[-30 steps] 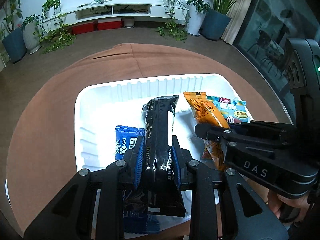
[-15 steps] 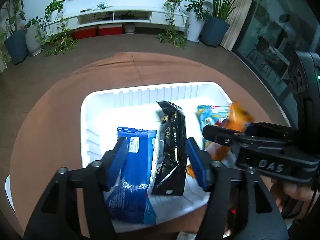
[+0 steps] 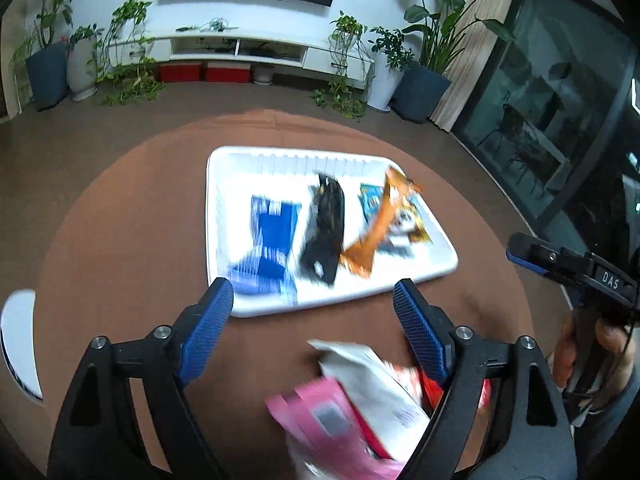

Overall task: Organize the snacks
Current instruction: 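Move the left tool to the white packet and grasp it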

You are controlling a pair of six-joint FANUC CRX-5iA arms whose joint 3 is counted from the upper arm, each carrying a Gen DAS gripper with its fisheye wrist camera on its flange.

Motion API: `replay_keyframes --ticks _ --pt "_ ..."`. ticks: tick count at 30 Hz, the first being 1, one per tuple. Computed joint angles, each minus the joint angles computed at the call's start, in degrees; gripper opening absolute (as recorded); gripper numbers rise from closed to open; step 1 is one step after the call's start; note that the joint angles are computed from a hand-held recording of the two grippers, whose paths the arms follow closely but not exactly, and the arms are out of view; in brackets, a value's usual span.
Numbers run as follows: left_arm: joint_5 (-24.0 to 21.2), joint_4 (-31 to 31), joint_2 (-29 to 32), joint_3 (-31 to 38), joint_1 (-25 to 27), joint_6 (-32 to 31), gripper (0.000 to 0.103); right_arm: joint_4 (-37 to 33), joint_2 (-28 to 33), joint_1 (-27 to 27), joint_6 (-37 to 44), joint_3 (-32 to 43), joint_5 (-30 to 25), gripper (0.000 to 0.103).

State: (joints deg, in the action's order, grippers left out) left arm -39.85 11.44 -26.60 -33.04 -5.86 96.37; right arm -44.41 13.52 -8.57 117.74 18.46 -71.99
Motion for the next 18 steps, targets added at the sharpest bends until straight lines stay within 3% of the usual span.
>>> replay_keyframes --ticks 10,18 --pt "-8.46 -3.88 -14.77 -9.55 -1.64 11.34 0.084 -4.43 -6.23 -10.1 3.32 -12.25 -5.62 0.084" --pt "-15.81 -8.39 -22.16 -12.99 -4.16 16.73 0.084 -6.05 -10.79 -12.56 7.92 -17.74 -4.82 0.084"
